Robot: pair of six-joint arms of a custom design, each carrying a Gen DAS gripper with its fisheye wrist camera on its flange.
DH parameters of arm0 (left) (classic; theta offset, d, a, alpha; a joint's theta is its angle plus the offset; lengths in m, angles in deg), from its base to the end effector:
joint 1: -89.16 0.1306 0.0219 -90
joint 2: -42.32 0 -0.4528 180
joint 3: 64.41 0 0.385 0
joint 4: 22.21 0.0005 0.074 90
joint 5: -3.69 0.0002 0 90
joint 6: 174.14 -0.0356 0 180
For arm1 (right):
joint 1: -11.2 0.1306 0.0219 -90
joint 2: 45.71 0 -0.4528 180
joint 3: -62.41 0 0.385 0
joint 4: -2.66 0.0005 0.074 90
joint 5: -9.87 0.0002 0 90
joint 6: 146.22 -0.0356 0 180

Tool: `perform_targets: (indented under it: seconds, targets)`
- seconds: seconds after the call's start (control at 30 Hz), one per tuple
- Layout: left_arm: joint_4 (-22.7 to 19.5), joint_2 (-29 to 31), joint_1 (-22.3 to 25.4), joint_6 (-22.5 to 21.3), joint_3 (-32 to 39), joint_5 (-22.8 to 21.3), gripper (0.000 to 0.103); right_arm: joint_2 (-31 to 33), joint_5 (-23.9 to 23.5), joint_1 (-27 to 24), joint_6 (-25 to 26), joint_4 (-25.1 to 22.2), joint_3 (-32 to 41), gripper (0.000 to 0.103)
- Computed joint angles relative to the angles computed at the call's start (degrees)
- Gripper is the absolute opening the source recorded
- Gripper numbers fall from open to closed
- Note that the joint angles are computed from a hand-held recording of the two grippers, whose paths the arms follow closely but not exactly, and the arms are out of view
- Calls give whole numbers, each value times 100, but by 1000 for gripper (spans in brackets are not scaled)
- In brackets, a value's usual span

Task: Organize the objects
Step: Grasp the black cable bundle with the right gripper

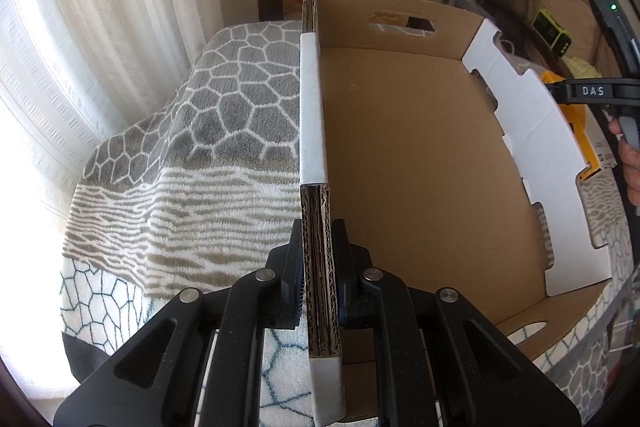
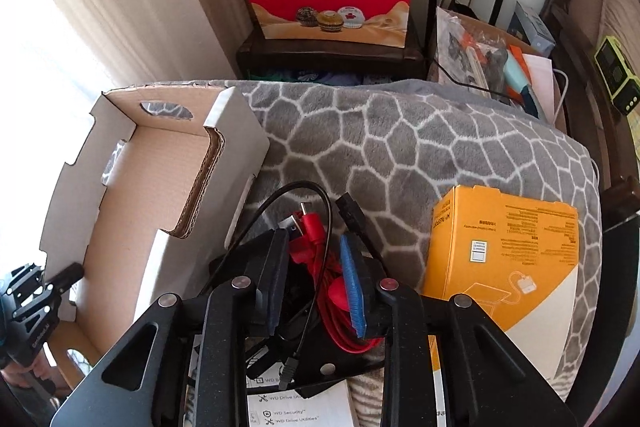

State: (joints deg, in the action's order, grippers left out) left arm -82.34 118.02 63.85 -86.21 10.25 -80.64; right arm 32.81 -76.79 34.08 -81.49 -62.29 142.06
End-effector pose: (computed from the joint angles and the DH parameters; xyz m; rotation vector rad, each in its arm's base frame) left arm 0.3125 -0.1522 0.4664 0.6614 2.5724 -0.2663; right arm 0.3371 0.1395 0.4835 0.0745 2.6942 0.1839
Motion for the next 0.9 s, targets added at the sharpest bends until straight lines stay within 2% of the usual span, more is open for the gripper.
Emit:
perform_targets:
  seconds: [0.13,0.33,0.5,0.67,0.73,0.77,0.83,0.9]
  targets:
    - [1,3,4,-1,1,1,11,-20,-69,-14,-69,31,-7,18]
    - [3,4,6,3,0,-1,11,-290,-102,5,-145,209,-67,4]
    - [5,5,9,13,-3,-2,11,-464,66,162,-96,127,38,3]
    - [4,13,19,43,-3,-6,11,-387,-149,214,-161,-293,119,10]
    - [4,13,19,43,-3,-6,11,-368,-6,294,-180,-353,71,10]
    - [4,13,19,43,-3,-6,11,-363,6,298,-237,-361,23,16]
    - [4,14,18,47,-2,-8,11,-353,-95,241,-368,-369,-57,23]
    - [4,14,18,47,-2,-8,11,-356,-311,173,-385,-279,-155,23]
